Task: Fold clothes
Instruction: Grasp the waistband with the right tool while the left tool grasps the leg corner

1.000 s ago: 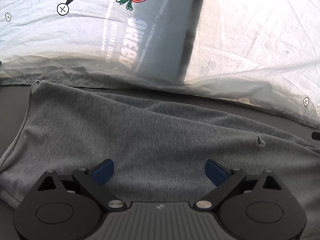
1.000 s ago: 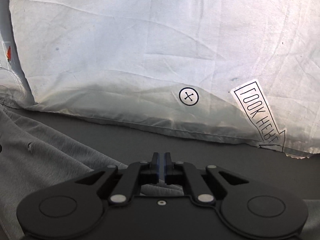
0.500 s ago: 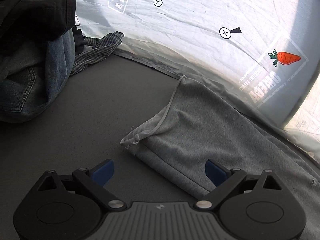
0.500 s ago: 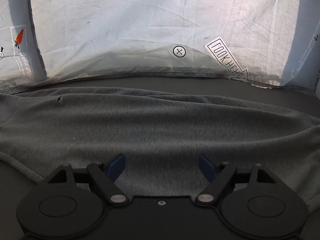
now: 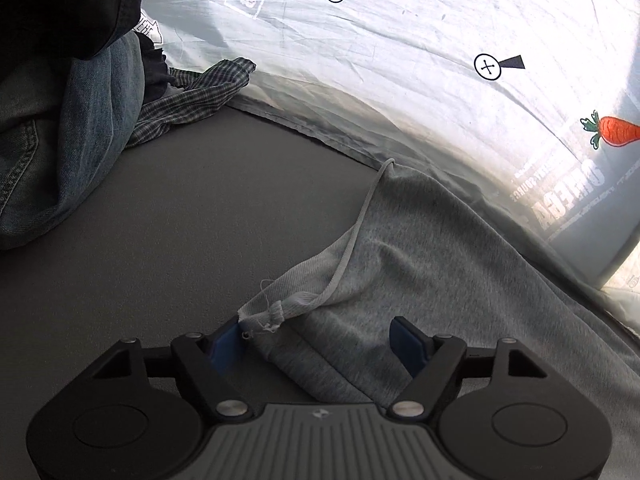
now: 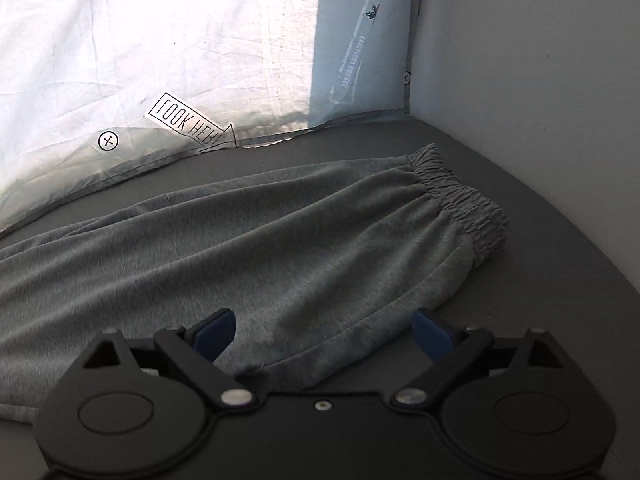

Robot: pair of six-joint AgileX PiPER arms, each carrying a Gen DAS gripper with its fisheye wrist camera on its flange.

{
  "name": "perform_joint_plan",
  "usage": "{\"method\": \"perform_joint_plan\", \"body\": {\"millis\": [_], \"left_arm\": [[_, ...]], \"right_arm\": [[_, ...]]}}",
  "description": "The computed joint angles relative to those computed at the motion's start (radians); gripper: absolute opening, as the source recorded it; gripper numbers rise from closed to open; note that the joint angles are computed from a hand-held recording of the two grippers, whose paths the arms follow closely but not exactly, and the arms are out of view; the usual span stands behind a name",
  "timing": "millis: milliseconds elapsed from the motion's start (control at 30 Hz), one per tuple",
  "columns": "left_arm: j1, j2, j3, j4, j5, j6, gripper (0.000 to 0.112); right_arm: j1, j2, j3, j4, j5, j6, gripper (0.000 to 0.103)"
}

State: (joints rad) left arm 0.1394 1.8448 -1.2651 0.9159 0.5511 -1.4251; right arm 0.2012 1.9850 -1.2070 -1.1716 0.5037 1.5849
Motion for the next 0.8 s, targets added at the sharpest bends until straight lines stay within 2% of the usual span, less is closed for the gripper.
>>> {"method": "perform_joint_plan", "body": {"millis": [33,100,167,233,267,300,333,367,400,433,533,667,733,800], "left_arm": [[0.001,0.005,-0.004,0.016,0.007,-0.007,0.053],[0.026,0.004,-0.007,-0.009,-0.023,0.006,0.04],[0.052,0.003,-0.011,-0.047,-0.056,0.028,0.019],[0.083,0.01,-0.022,-0.113,-0.101,0.069,0.012],[0.085,0.017,-0.032,-0.123,-0.101,0.074,0.011],[0.086,0.024,-0.043,-0.132,-0.097,0.078,0.01],[0.08,0.033,-0.059,-0.137,-0.083,0.085,0.008],[0.072,0.042,-0.076,-0.14,-0.06,0.087,0.008],[0.067,0.047,-0.088,-0.143,-0.045,0.088,0.008],[0.062,0.049,-0.102,-0.15,-0.022,0.091,0.007],[0.051,0.048,-0.152,-0.182,0.057,0.108,0.007],[0.031,0.002,-0.189,-0.193,0.13,0.129,0.007],[0.009,-0.046,-0.178,-0.175,0.163,0.147,0.007],[-0.013,-0.109,-0.136,-0.16,0.182,0.153,0.008]], "right_arm": [[-0.033,0.006,-0.009,0.011,-0.008,0.029,0.096],[-0.108,0.04,-0.035,-0.019,-0.011,0.148,0.096],[-0.169,0.08,-0.071,-0.021,-0.018,0.218,0.095],[-0.223,0.135,-0.137,0.036,-0.025,0.22,0.089],[-0.244,0.158,-0.168,0.073,-0.027,0.202,0.08],[-0.265,0.183,-0.204,0.136,-0.038,0.143,0.064],[-0.278,0.211,-0.243,0.186,-0.033,0.086,0.06],[-0.285,0.219,-0.263,0.196,-0.048,0.053,0.049],[-0.304,0.224,-0.272,0.246,-0.101,-0.014,0.018],[-0.311,0.227,-0.282,0.273,-0.114,-0.048,0.006],[-0.355,0.207,-0.278,0.372,-0.173,-0.109,0.004],[-0.429,0.089,-0.155,0.388,-0.298,-0.125,0.004],[-0.461,0.027,-0.093,0.467,-0.355,-0.244,0.004],[-0.484,-0.04,-0.027,0.426,-0.375,-0.287,0.004]]}}
